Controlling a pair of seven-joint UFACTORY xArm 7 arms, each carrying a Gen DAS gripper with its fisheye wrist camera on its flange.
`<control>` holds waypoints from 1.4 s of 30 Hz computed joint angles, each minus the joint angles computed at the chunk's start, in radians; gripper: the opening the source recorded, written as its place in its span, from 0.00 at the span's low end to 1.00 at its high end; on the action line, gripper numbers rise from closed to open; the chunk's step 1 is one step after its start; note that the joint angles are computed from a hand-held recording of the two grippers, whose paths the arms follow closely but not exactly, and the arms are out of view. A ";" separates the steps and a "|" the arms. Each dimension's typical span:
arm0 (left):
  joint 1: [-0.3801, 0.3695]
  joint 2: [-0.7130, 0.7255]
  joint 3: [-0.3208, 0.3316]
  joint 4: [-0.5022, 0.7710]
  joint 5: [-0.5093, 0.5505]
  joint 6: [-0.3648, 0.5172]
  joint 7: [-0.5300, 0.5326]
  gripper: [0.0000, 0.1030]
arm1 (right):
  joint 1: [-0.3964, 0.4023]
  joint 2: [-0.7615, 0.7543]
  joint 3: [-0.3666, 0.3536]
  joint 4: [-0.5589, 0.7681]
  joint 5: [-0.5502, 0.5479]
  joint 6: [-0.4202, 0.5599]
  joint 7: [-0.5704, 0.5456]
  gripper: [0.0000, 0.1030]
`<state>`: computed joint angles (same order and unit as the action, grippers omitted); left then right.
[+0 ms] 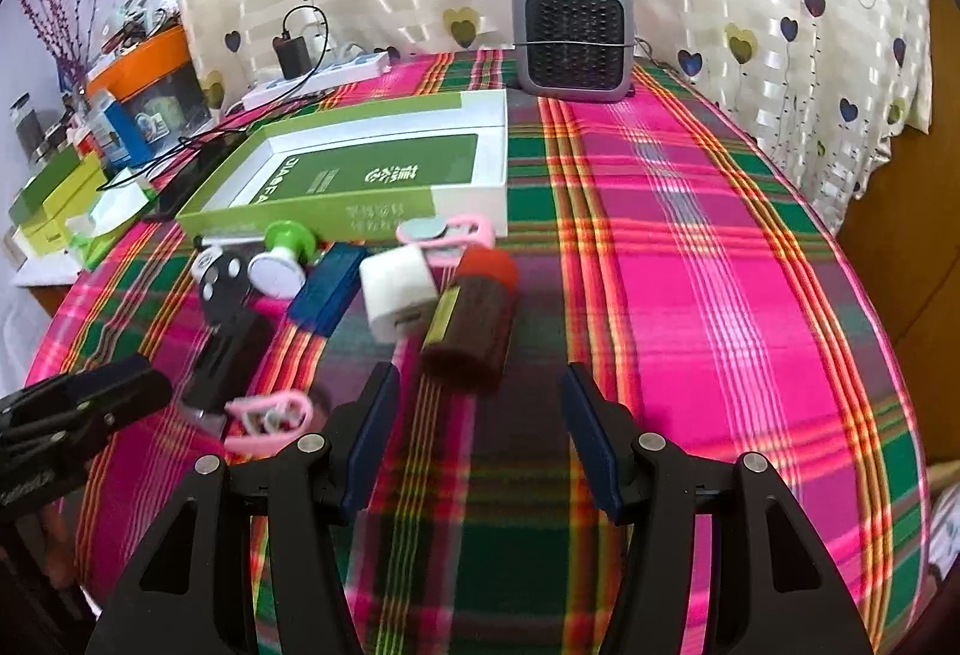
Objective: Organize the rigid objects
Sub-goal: 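Grasp the black rectangular device with the left tool while the right tool grasps the brown bottle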
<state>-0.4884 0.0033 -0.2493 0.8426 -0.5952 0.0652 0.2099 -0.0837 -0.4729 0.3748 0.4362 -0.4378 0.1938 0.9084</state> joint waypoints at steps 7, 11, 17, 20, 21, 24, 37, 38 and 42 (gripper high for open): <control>0.011 0.054 0.013 0.077 0.255 0.081 -0.211 0.43 | -0.004 0.065 -0.028 0.048 -0.008 -0.014 -0.028 0.55; 0.005 0.088 0.027 0.116 0.418 0.125 -0.328 0.43 | 0.007 0.108 -0.044 0.076 -0.011 -0.010 -0.043 0.55; -0.004 0.121 0.043 0.152 0.569 0.158 -0.442 0.43 | 0.032 0.146 -0.077 0.107 -0.019 0.024 -0.045 0.55; -0.005 0.133 0.045 0.170 0.619 0.173 -0.478 0.43 | 0.041 0.153 -0.089 0.113 -0.031 0.037 -0.044 0.55; -0.006 0.137 0.047 0.176 0.635 0.177 -0.490 0.43 | 0.042 0.156 -0.093 0.114 -0.036 0.037 -0.042 0.55; -0.009 0.144 0.055 0.187 0.678 0.185 -0.527 0.43 | 0.047 0.163 -0.103 0.116 -0.046 0.035 -0.037 0.55; -0.005 0.124 0.065 0.154 0.799 0.166 -0.615 0.42 | 0.022 0.170 -0.081 0.115 -0.134 0.039 0.034 0.50; -0.003 0.123 0.063 0.151 0.798 0.162 -0.615 0.41 | 0.019 0.169 -0.078 0.116 -0.147 0.042 0.043 0.49; -0.001 0.117 0.062 0.142 0.797 0.155 -0.625 0.36 | 0.026 0.169 -0.090 0.113 -0.160 0.035 0.056 0.46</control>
